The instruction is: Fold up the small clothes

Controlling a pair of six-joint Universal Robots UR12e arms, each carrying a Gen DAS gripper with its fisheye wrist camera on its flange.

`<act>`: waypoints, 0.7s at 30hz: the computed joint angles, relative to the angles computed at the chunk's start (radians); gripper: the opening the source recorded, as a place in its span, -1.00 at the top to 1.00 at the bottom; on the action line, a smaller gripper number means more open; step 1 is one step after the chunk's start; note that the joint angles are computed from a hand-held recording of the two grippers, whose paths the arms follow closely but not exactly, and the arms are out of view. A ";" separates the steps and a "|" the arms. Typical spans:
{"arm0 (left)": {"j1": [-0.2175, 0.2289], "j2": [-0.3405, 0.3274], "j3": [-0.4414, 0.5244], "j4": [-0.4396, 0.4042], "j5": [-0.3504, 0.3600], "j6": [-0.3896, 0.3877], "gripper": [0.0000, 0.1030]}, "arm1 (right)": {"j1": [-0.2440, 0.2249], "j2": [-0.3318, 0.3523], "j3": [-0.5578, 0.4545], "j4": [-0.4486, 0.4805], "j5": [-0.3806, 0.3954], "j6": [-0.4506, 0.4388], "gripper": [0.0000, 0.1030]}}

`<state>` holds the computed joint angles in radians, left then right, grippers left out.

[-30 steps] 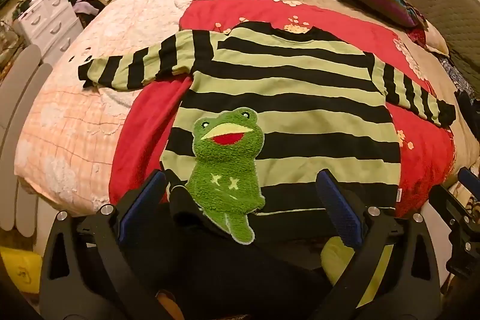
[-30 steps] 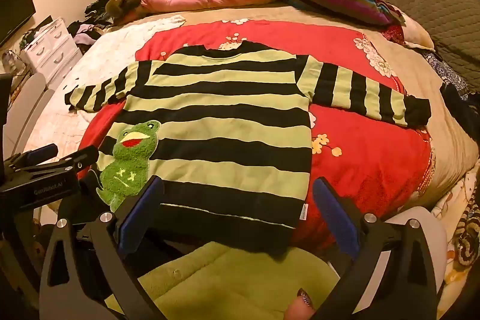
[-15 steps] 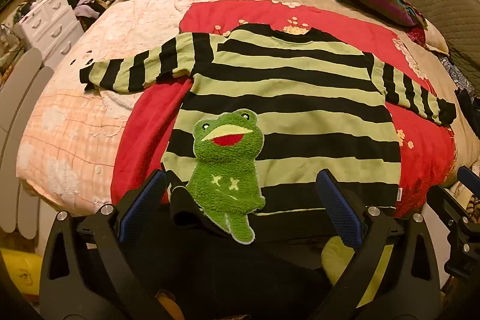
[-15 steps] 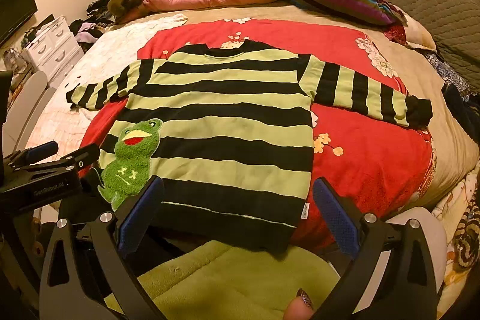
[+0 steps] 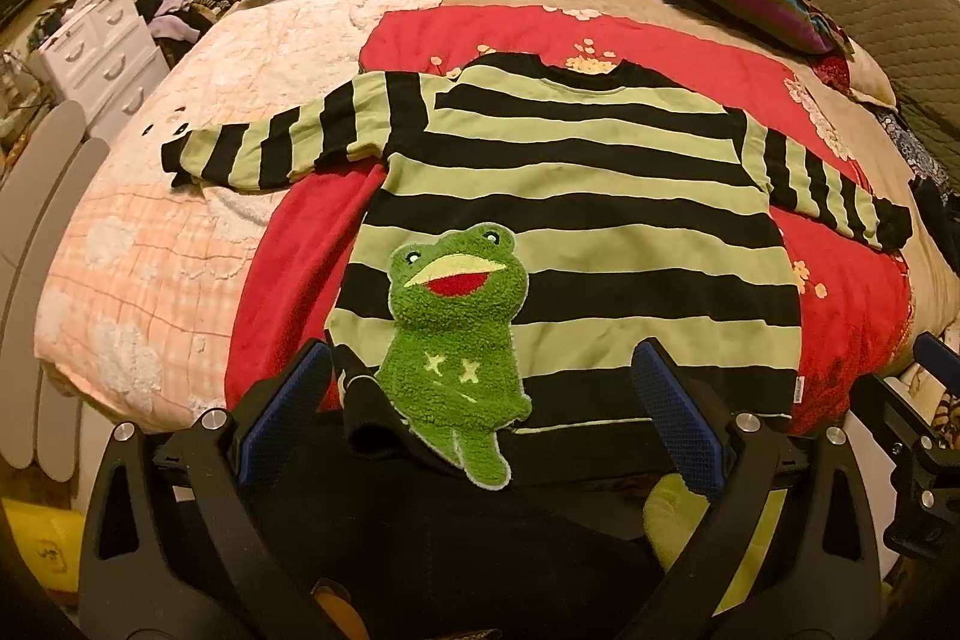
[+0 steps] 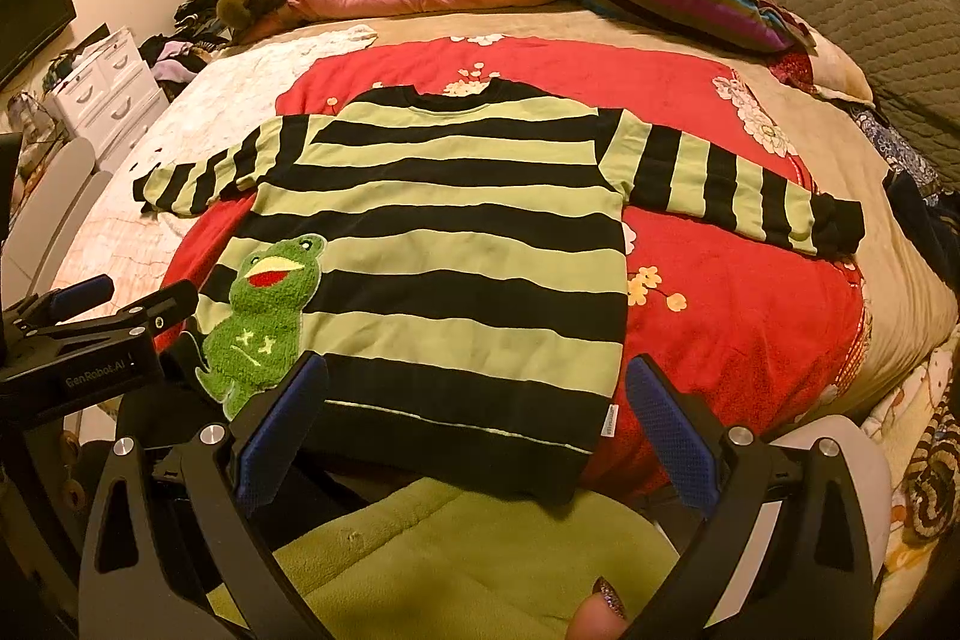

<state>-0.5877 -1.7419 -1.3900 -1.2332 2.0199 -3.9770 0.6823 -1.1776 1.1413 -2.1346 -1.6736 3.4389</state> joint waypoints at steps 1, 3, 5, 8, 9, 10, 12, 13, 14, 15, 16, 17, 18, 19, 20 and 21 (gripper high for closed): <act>0.002 0.001 0.000 0.002 -0.001 0.003 -0.82 | 0.000 0.000 -0.001 0.001 0.001 0.000 -0.92; 0.000 0.000 0.002 -0.001 0.002 0.003 -0.82 | 0.000 0.000 0.001 -0.002 -0.001 0.000 -0.92; 0.001 0.001 0.001 0.003 0.000 0.005 -0.82 | 0.000 0.000 -0.001 0.000 0.000 0.001 -0.92; 0.002 0.002 0.001 0.002 0.000 0.008 -0.82 | 0.000 0.001 -0.001 0.000 0.000 0.001 -0.92; 0.003 0.002 0.002 0.000 0.000 0.010 -0.82 | 0.001 0.001 -0.001 0.000 -0.001 0.002 -0.92; 0.001 0.002 0.002 0.001 0.002 0.006 -0.82 | 0.000 0.001 -0.002 0.001 0.000 0.001 -0.92; 0.001 0.002 0.000 0.003 0.002 0.007 -0.82 | 0.001 0.001 -0.001 0.001 0.000 0.001 -0.92; 0.001 0.002 0.000 0.003 0.002 0.007 -0.82 | 0.000 0.001 -0.002 0.002 0.000 0.000 -0.92; 0.002 0.002 0.002 0.002 0.003 0.010 -0.82 | 0.000 0.001 -0.002 0.002 0.000 0.001 -0.92; 0.002 0.004 0.001 0.003 0.004 0.011 -0.82 | 0.000 0.000 -0.001 0.002 0.000 0.002 -0.92; 0.002 0.004 0.001 0.002 0.004 0.011 -0.82 | 0.000 0.000 -0.001 0.002 0.001 0.001 -0.92; 0.003 0.004 0.002 0.002 0.006 0.013 -0.82 | 0.000 0.000 0.000 0.002 0.000 0.003 -0.92; 0.004 0.004 0.003 0.001 0.007 0.015 -0.82 | 0.000 0.000 0.000 0.001 0.000 0.001 -0.92; 0.007 0.005 0.003 0.001 0.006 0.018 -0.82 | 0.000 0.000 0.000 0.001 0.000 0.001 -0.92; 0.005 0.004 0.002 0.003 0.006 0.016 -0.82 | 0.000 0.000 -0.001 0.002 0.000 0.000 -0.92; 0.003 0.004 0.003 0.001 0.008 0.015 -0.82 | 0.000 0.000 -0.001 0.003 0.001 0.000 -0.92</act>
